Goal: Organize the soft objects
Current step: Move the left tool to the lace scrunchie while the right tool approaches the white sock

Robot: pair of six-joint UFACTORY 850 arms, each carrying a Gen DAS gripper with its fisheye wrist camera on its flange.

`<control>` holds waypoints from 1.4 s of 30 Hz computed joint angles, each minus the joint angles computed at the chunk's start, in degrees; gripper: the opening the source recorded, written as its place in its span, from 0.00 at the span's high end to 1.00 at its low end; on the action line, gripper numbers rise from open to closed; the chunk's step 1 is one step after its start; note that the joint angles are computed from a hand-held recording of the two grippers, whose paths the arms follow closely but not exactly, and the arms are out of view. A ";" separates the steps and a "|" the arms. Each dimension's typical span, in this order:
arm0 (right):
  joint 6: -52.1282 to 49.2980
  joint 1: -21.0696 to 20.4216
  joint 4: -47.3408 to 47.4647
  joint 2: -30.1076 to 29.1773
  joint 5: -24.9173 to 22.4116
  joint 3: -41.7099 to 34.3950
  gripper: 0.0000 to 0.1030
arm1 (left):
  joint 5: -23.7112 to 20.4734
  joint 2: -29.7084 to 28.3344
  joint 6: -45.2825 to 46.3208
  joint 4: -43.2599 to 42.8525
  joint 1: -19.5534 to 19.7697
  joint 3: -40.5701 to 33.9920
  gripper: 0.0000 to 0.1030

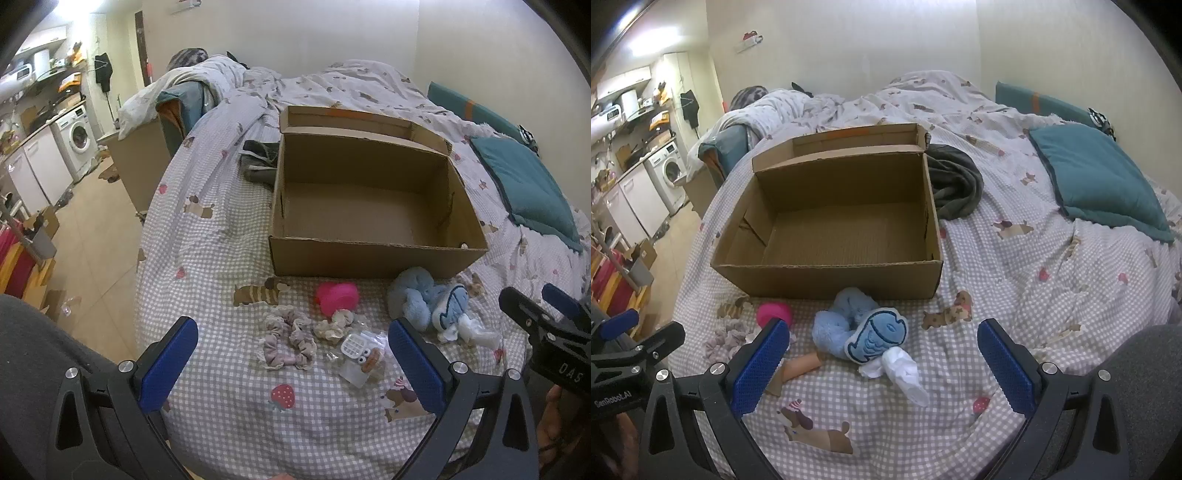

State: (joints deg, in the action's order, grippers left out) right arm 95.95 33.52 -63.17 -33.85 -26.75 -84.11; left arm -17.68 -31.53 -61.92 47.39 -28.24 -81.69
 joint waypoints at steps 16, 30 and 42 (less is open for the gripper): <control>-20.85 -2.67 19.74 0.80 4.49 -2.39 0.00 | -19.58 -10.43 31.48 -31.89 6.89 -19.75 0.00; -36.58 -5.44 37.70 -3.21 1.58 -5.35 0.00 | -37.90 -26.06 42.43 -47.45 7.67 -37.25 0.00; -41.07 -6.46 44.18 -4.31 2.49 -6.08 0.00 | -41.76 -32.38 41.35 -47.50 7.77 -44.40 0.00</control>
State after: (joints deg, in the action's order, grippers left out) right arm 54.88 27.06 -18.99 -38.16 -24.26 -90.19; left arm -59.44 -63.92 -20.58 -0.10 -20.47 -126.09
